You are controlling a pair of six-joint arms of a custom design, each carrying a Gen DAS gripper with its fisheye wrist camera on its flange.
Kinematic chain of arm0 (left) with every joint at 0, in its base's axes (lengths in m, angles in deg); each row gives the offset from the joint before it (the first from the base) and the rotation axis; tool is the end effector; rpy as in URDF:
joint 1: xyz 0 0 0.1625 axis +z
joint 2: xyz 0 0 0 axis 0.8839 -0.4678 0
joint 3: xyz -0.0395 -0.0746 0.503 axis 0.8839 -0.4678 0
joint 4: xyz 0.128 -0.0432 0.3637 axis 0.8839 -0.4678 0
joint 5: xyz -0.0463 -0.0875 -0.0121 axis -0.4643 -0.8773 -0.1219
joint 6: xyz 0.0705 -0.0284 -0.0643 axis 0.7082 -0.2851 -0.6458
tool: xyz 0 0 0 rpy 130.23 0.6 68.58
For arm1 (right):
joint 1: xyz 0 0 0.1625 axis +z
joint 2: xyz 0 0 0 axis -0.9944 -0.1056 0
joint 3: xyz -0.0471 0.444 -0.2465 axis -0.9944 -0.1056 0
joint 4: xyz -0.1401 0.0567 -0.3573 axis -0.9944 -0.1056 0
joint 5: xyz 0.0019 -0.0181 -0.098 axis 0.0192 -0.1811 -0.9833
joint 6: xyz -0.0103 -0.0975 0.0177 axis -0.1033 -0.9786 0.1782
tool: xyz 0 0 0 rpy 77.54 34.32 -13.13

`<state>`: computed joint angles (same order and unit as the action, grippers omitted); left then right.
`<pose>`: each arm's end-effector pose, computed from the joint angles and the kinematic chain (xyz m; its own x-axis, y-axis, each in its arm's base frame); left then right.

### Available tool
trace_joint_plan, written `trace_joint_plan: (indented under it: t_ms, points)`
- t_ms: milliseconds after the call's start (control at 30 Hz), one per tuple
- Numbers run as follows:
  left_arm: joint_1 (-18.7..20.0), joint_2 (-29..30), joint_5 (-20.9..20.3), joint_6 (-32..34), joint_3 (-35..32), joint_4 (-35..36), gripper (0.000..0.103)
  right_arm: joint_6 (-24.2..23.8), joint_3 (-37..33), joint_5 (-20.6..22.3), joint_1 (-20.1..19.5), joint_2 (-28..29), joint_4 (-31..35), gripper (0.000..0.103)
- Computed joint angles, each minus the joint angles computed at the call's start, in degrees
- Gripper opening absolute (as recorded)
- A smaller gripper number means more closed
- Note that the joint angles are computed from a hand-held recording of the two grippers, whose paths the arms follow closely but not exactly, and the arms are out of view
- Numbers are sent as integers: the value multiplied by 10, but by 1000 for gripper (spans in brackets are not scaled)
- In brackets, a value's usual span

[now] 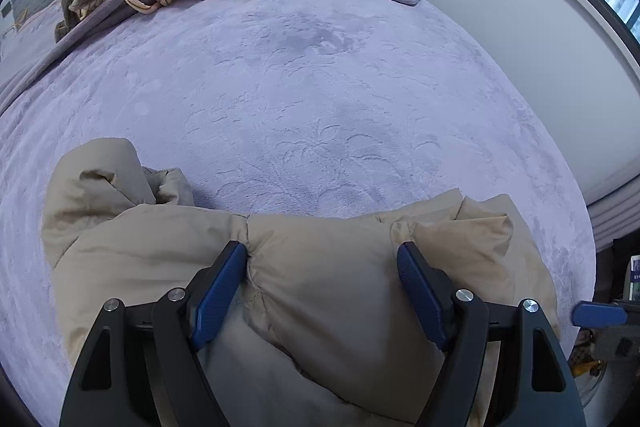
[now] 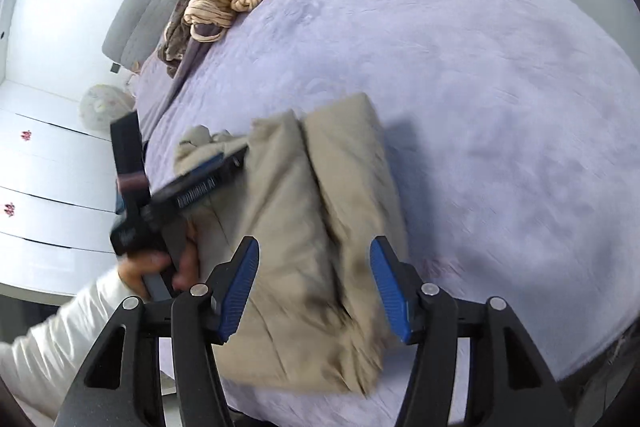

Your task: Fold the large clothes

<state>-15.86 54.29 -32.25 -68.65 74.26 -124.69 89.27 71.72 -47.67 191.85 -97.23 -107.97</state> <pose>-0.4604 -0.7162 0.0657 -0.5050 0.8271 -0.2468 0.7944 0.5572 0.2419 0.2357 -0.4852 0.3311 -0.7377 0.6627 -0.1287 0.5282 0.4478 -0.7214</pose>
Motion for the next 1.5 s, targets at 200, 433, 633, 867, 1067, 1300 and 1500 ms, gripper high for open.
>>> trace_joint_plan:
  t_ms: [200, 433, 633, 867, 1067, 1300, 1500]
  points:
    - [2, -5, 10, -5, -12, 14, 78, 11, -51, 65, -66, 54, 46, 20]
    - [-5, -48, 46, -16, -10, 60, 78, -1, -68, 32, -59, 70, 104, 16]
    - [-6, -98, 82, -87, 14, 124, 78, -2, -64, 27, -44, 58, 114, 18]
    - [-2, -143, 90, -134, 53, 138, 85, 13, -87, 4, -16, 57, 156, 22]
    - [6, -165, 74, -138, 72, 129, 103, 46, -103, -24, 14, 56, 201, 31]
    - [19, -177, 60, -141, 75, 132, 103, 79, -102, -52, 45, 56, 225, 87]
    - [28, -184, 47, -124, 78, 138, 103, 111, -91, -66, 61, 59, 219, 103]
